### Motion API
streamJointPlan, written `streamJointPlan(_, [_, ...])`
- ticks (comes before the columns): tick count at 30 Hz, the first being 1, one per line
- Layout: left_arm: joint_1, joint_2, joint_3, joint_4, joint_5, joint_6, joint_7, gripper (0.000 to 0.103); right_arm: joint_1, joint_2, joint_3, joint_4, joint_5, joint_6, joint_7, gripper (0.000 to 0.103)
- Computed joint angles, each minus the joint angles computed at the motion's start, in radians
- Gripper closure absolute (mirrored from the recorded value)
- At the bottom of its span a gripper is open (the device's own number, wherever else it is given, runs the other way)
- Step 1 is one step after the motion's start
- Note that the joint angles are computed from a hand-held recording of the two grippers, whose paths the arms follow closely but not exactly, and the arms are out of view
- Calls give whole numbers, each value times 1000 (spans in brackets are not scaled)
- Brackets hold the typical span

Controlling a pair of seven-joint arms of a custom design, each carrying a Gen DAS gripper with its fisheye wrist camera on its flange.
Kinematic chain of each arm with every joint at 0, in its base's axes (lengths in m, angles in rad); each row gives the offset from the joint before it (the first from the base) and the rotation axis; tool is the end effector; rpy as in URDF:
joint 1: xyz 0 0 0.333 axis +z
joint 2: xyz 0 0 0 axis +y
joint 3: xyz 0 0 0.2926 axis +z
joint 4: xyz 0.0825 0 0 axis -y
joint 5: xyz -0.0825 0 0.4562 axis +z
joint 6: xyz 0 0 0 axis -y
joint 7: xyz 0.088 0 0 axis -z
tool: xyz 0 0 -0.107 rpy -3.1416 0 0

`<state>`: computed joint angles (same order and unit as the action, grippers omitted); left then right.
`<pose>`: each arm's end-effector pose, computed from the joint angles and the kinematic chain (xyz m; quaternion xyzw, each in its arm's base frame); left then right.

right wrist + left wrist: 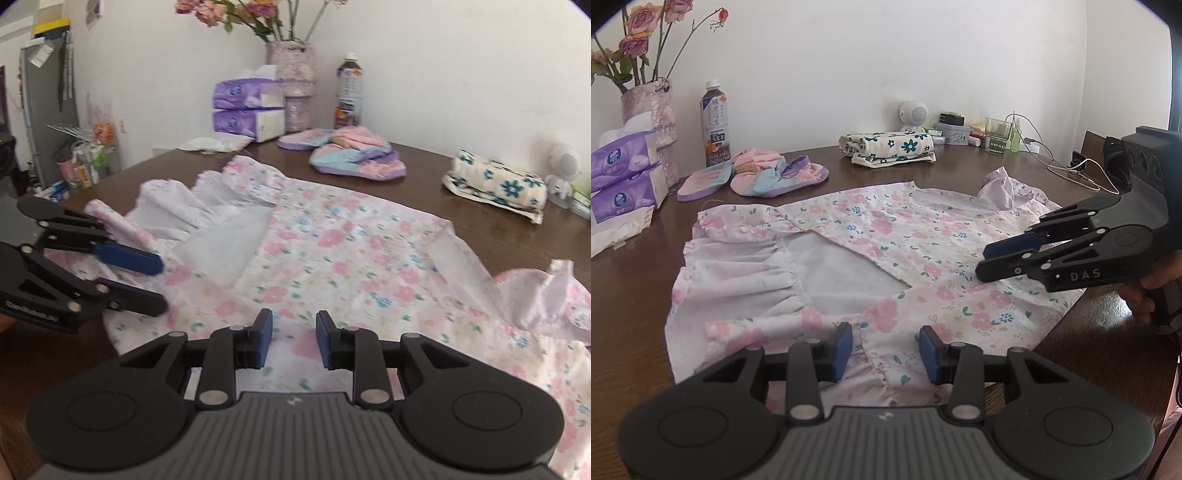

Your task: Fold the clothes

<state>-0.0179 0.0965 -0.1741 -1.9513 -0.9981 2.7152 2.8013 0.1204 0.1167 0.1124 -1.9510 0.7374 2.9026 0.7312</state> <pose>0.6748 -0.0981 0.4364 -0.4096 0.7983 -0.4000 0.1868 0.6784 0.1172 0.4487 -0.7536 0.4892 -0.2293 0.3744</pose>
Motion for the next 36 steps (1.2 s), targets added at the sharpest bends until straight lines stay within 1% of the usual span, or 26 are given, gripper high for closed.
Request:
streamJointPlan(2, [-1, 0, -1, -1, 1, 5, -1, 65, -5, -10, -2, -14, 21, 10, -5, 78])
streamJointPlan(10, [0, 0, -1, -3, -18, 8, -7, 65, 2, -42, -27, -77, -42, 86, 64, 78])
streamJointPlan(14, [0, 0, -2, -2, -24, 8, -1, 65, -2, -51, -27, -88, -15, 89, 45, 77])
streamJointPlan(20, [1, 3, -1, 0, -26, 5, -1, 64, 5, -56, -32, -93, -12, 90, 37, 76])
streamJointPlan(25, [-2, 2, 1, 8, 4, 2, -55, 64, 9, -58, -37, -93, -1, 85, 32, 76])
streamJointPlan(28, [-2, -6, -8, 14, -61, 30, -15, 64, 10, -58, -39, -93, 0, 85, 32, 76])
streamJointPlan(30, [-3, -13, -13, 21, -117, 21, 43, 64, 11, -58, -39, -93, -1, 84, 33, 76])
streamJointPlan(33, [-20, -3, -17, 40, -93, 6, 60, 64, 9, -56, -39, -88, 17, 77, 22, 76])
streamJointPlan(36, [-34, 25, -21, 68, -17, -31, 31, 66, 9, -55, -39, -87, 20, 76, 20, 76])
